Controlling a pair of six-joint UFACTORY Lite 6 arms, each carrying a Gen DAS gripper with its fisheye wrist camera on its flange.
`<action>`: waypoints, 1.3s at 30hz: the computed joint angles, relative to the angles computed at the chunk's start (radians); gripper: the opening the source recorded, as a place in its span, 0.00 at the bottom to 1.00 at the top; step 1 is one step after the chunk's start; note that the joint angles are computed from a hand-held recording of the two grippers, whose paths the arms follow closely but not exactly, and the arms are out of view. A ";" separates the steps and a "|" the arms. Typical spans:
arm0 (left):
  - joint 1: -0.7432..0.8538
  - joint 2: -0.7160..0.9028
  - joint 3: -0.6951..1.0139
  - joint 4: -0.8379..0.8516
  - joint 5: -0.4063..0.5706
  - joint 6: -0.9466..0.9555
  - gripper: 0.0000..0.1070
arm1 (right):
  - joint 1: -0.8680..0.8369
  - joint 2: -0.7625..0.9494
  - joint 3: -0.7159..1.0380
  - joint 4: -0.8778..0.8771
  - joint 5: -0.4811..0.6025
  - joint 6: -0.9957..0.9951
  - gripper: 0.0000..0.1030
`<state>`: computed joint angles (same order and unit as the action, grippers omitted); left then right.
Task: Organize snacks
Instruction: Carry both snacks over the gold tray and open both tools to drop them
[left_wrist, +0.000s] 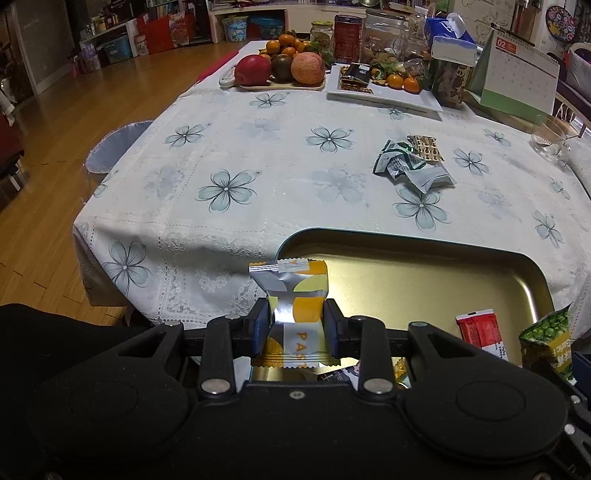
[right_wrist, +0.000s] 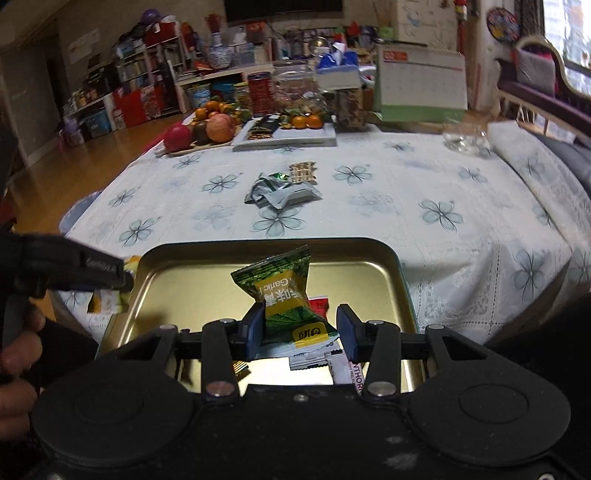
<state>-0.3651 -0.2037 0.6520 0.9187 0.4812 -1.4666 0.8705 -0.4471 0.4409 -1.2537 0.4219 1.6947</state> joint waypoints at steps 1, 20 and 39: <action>0.001 -0.001 0.000 0.001 0.000 0.000 0.37 | 0.014 -0.006 -0.004 -0.001 0.010 -0.004 0.43; -0.033 0.027 -0.001 0.038 -0.002 -0.044 0.42 | -0.039 0.028 -0.003 -0.012 -0.060 0.024 0.43; 0.002 0.038 -0.002 -0.008 -0.026 -0.004 0.42 | -0.052 0.017 -0.014 -0.092 -0.042 0.146 0.74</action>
